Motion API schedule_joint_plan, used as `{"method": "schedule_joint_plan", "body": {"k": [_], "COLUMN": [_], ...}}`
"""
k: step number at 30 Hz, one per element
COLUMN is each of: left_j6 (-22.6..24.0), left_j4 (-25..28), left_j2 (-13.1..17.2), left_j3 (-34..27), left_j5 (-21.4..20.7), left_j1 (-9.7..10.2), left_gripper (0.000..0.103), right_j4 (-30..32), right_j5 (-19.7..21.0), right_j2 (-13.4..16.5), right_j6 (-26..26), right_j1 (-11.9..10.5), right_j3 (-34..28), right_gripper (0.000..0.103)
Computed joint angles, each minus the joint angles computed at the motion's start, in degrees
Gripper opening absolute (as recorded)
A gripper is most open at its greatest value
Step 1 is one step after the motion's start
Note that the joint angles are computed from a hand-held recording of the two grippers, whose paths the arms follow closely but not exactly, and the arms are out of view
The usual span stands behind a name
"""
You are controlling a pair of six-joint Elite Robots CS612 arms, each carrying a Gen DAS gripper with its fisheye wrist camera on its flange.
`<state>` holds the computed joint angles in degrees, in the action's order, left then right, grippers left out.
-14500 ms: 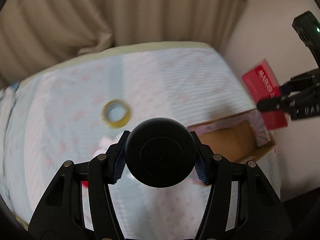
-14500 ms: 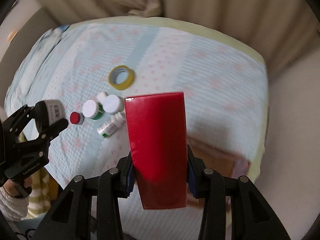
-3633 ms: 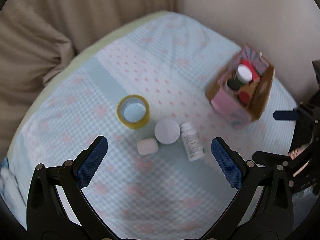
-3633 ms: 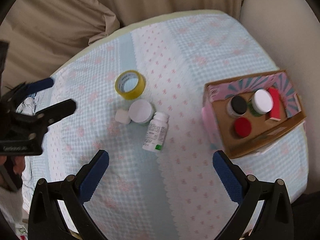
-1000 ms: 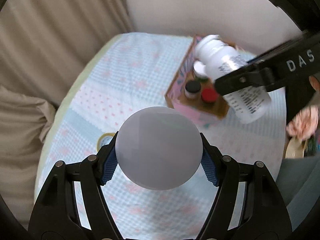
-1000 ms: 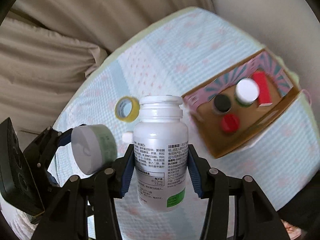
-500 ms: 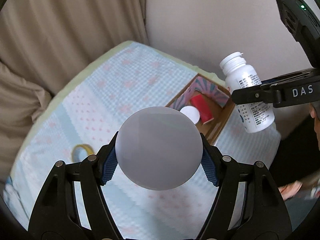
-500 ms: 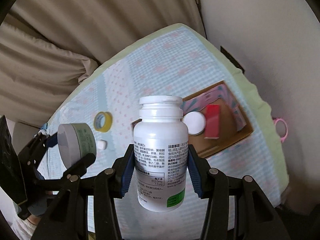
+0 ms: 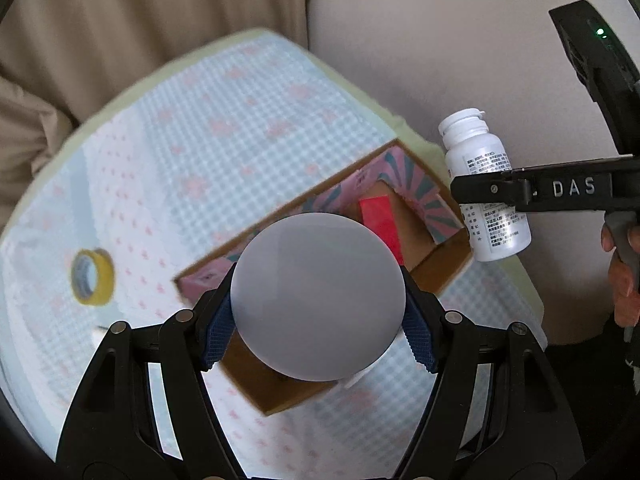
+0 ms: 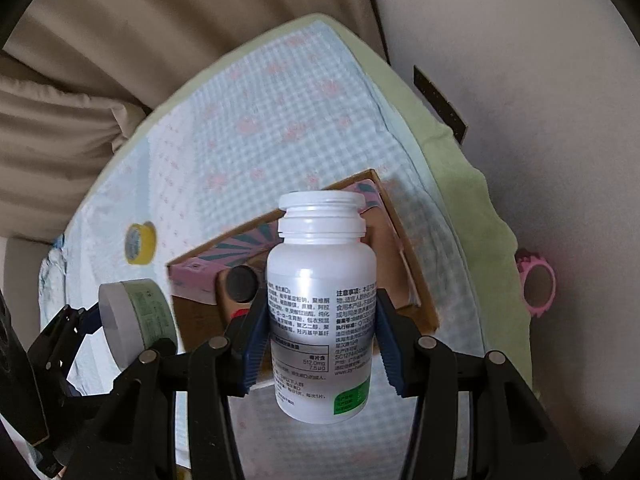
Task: Organize rigid objects
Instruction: 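Carry the pill bottle and white jar into the cardboard box and release both, then lift both grippers away from the cardboard box toward the tape roll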
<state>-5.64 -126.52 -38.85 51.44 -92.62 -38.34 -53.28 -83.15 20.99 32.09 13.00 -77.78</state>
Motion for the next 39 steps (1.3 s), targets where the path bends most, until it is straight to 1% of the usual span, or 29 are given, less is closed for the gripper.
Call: {"method": "schedule_joint_plan", "body": {"k": [2,6,9,12,17,20,21,23,24,25,26,27,28,29,30,32,33,35,39], "left_j6": [-0.79,-1.26,-2.0,-2.09,-2.4,-1.49,-1.07,-1.12,-1.21,-1.4,-1.56,-1.84,-2.03,-2.36,-2.76,-3.3,-3.79,-4.27,-5.71], "left_j4": [1.57,5.3,7.37,9.11,11.44,11.64,11.88,12.18,12.73,12.69,12.11,10.65,10.23,9.64,9.23,9.58,9.67,9.58,8.61], "left_j2": [1.48,4.72,6.2,6.89,7.24,7.22,7.31,7.49,7.6,7.41,7.01,6.25,5.84,5.32,4.74,4.31,4.05,3.76,2.95], "left_j3": [-1.55,-4.93,-6.34,-6.67,-6.35,-5.87,-5.92,-6.15,-6.49,-6.38,-5.86,-4.72,-4.17,-3.39,-2.47,-1.83,-1.31,-0.63,0.82], "left_j5": [-0.51,0.14,0.32,0.96,0.94,1.17,0.8,-1.23,-1.57,-1.13,-0.63,-0.6,-0.95,-1.14,-0.71,-0.68,-0.95,-0.89,-1.4], "left_j1": [-0.04,-0.42,-0.76,-1.14,-1.41,-1.58,-1.59,-1.4,-1.35,-1.41,-1.47,-1.38,-1.25,-1.12,-1.04,-0.88,-0.76,-0.62,-0.46], "left_gripper": [0.069,0.069,0.069,0.069,0.069,0.069,0.069,0.069,0.078,0.103,0.103,0.103,0.103,0.103,0.103,0.103,0.103,0.103,0.103], "right_j4": [0.16,0.71,0.82,0.99,1.1,0.69,0.5,-0.31,-0.43,-0.11,0.49,1.07,1.05,0.79,0.14,-0.21,-0.33,-0.43,0.04], "right_j5": [0.08,-0.17,0.88,2.42,2.72,3.07,2.59,1.62,1.62,1.74,2.45,4.75,7.28,8.83,9.0,6.27,4.09,2.12,2.89], "right_j2": [0.38,1.24,2.58,3.94,5.34,5.77,5.8,5.86,5.8,5.65,5.44,5.36,5.58,5.83,6.12,6.19,6.19,6.25,6.42], "right_j6": [-2.49,-6.75,-6.62,-5.67,-6.01,-6.36,-6.71,-7.02,-6.95,-6.79,-6.44,-6.34,-6.14,-5.38,-4.57,-4.35,-4.56,-4.21,-2.93], "right_j1": [-0.23,-0.3,-0.62,-1.0,-1.12,-1.27,-1.16,-0.91,-0.89,-0.91,-1.01,-1.31,-1.61,-1.72,-1.62,-1.07,-0.7,-0.39,-0.52], "right_j3": [0.86,2.64,2.45,1.5,0.07,-0.34,-0.28,-0.01,0.27,0.63,1.03,1.15,0.82,0.29,-0.4,-0.93,-1.12,-1.46,-2.02], "right_gripper": [0.046,0.046,0.046,0.046,0.046,0.046,0.046,0.046,0.046,0.048,0.07,0.081,0.099,0.103,0.103,0.103,0.103,0.103,0.103]}}
